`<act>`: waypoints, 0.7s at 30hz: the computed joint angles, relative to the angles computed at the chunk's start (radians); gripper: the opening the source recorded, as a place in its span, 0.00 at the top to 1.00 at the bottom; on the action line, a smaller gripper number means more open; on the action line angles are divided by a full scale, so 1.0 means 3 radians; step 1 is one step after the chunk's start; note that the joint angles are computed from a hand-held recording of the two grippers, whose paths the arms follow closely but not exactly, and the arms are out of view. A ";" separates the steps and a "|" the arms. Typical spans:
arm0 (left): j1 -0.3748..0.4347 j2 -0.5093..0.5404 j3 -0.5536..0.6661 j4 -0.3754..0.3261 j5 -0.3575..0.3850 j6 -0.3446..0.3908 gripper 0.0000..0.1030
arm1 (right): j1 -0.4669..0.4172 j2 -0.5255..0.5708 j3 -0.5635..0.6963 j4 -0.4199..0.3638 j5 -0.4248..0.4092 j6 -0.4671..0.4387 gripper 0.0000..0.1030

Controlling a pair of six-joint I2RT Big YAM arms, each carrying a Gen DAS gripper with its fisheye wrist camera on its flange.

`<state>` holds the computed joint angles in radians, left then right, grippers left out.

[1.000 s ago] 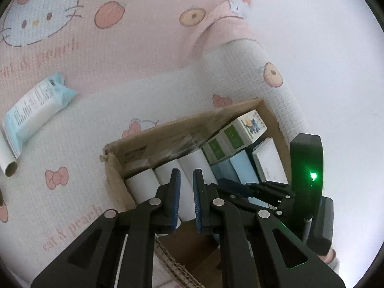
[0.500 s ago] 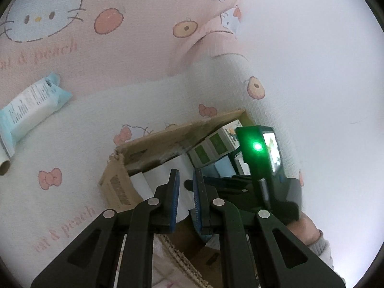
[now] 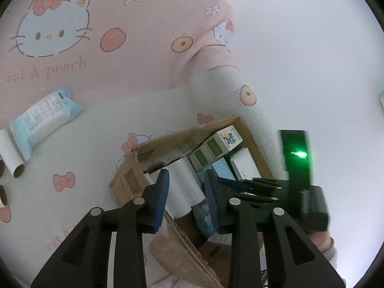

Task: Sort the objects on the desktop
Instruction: 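Withdraw both open grippers up out of the box, then move both grippers back toward the remaining scattered white tubes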

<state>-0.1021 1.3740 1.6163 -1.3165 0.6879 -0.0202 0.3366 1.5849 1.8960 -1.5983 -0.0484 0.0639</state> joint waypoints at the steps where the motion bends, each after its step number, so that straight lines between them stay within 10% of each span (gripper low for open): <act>1: 0.0014 -0.0046 -0.0033 0.0013 0.0005 0.0006 0.67 | 0.0026 -0.0063 0.0011 0.0016 0.0016 -0.0009 0.82; 14: 0.0290 -0.0728 -0.0715 0.0225 0.0434 0.0334 0.96 | 0.0538 -0.0624 -0.0435 0.0466 0.0375 0.0017 0.81; 21: 0.0362 -0.0932 -0.0938 0.0161 0.0183 0.0718 0.96 | 0.0736 -0.0818 -0.0598 0.0714 0.0558 -0.0023 0.81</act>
